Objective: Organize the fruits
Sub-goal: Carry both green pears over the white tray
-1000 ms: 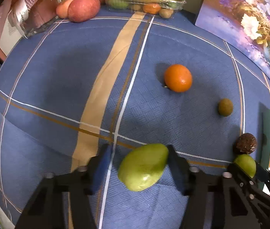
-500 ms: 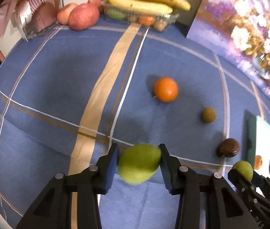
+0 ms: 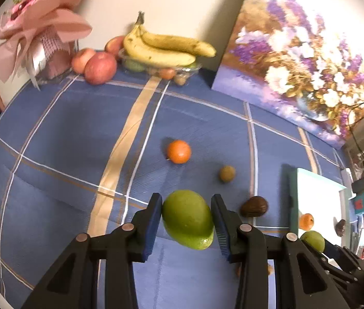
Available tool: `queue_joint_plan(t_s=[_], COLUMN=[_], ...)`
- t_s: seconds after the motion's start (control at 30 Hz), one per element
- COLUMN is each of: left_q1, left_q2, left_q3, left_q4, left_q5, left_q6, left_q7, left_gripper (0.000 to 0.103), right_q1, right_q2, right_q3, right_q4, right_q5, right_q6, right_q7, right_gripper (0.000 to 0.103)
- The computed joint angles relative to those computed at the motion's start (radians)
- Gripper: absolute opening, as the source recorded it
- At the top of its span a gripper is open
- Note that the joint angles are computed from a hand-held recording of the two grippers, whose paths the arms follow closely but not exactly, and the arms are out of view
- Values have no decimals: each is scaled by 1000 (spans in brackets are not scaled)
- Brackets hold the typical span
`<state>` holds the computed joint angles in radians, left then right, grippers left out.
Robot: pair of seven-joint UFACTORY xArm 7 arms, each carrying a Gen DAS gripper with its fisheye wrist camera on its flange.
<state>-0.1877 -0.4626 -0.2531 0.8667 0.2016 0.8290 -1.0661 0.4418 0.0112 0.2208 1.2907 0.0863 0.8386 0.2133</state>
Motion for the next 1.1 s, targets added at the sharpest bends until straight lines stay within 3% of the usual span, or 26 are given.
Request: queue_joint_plan(t_s=[0.3, 0.5, 0.8, 1.1], left_q1=[-17, -67, -190, -332], left_q2=[55, 153, 349, 518], left_q3=[-56, -81, -78, -34], left_q4=[96, 184, 387, 549], left_q5=[71, 126, 206, 211], left_q6=[33, 21, 48, 40], left_q7=[-26, -31, -2, 55], left_gripper=[42, 42, 42, 42], right_q1=[-45, -84, -168, -246], right_q2=[-58, -98, -169, -230], right_q3=[-30, -50, -88, -125], right_q4=[-69, -102, -155, -204], right_q5=[41, 23, -25, -46], right_q6=[-40, -56, -69, -77], right_q7=[1, 11, 55, 90], right_gripper=[52, 52, 52, 52])
